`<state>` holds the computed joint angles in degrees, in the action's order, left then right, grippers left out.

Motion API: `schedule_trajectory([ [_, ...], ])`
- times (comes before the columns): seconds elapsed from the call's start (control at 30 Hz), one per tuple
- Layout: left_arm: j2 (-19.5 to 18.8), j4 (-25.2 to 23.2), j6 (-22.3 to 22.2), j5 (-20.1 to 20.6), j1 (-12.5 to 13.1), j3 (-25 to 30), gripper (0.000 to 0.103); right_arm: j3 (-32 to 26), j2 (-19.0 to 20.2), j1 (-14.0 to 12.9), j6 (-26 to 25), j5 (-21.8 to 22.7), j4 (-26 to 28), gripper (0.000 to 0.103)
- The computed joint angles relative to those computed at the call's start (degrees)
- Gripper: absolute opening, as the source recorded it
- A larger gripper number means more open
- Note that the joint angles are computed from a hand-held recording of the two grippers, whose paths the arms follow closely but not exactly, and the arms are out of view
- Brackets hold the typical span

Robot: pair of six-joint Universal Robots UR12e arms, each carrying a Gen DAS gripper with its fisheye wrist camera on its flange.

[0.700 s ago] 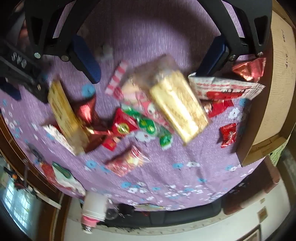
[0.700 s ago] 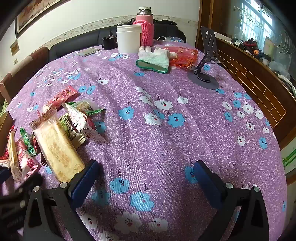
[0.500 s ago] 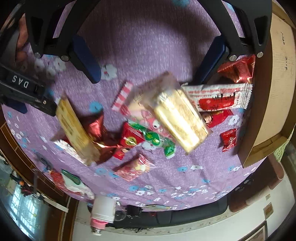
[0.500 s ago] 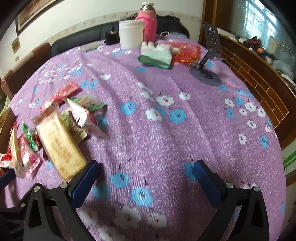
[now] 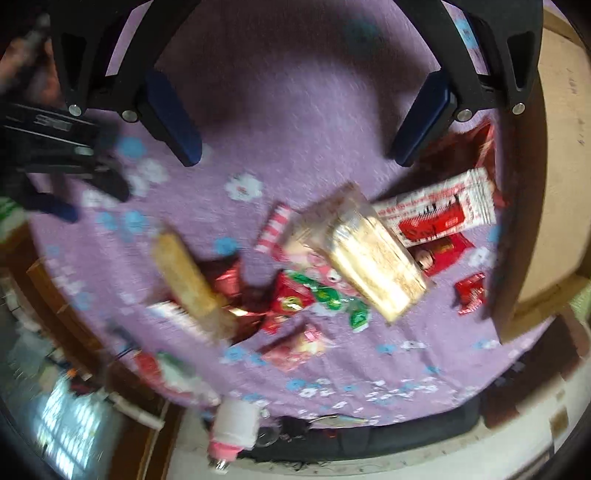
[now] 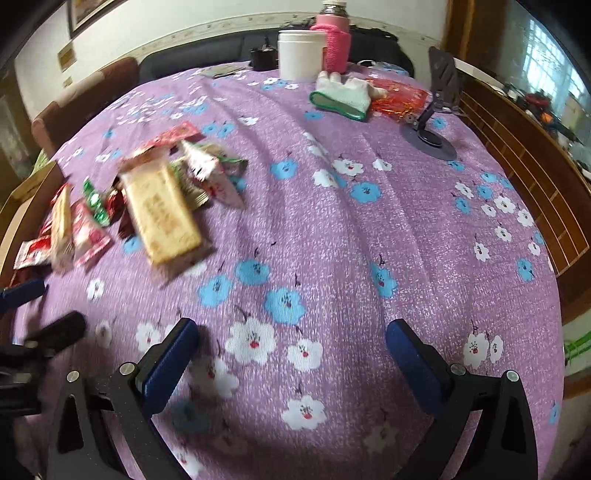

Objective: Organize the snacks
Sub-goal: 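Lower the right gripper onto the yellow cake bar and close it, then grasp a second yellow cake bar with the left gripper while the right carries its bar to the box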

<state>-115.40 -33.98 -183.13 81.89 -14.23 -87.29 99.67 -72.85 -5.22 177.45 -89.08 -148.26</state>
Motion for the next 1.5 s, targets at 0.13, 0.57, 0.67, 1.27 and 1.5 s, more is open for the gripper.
schedule_trajectory([
  [0.13,3.18,17.29,1.14,-2.85,1.07,-6.94,0.103,1.02,-0.53,-0.08,-0.89,0.34,-1.27,0.102],
  [0.57,8.25,17.53,-6.06,-7.0,8.22,-9.95,0.103,-1.89,-0.7,-0.59,-3.03,1.88,8.6,0.101],
  [0.67,7.56,16.23,-7.51,-8.94,8.7,-9.17,0.103,-1.37,-0.92,-1.53,-2.5,10.37,3.51,0.099],
  [1.27,-0.9,-1.94,-8.43,-17.29,6.7,3.92,0.068,-7.74,6.69,0.39,-1.44,19.85,-3.58,0.042],
  [1.5,-4.86,-5.98,-7.26,-12.14,4.72,9.19,0.067,-7.07,6.44,-0.08,-0.48,21.08,-4.52,0.042],
])
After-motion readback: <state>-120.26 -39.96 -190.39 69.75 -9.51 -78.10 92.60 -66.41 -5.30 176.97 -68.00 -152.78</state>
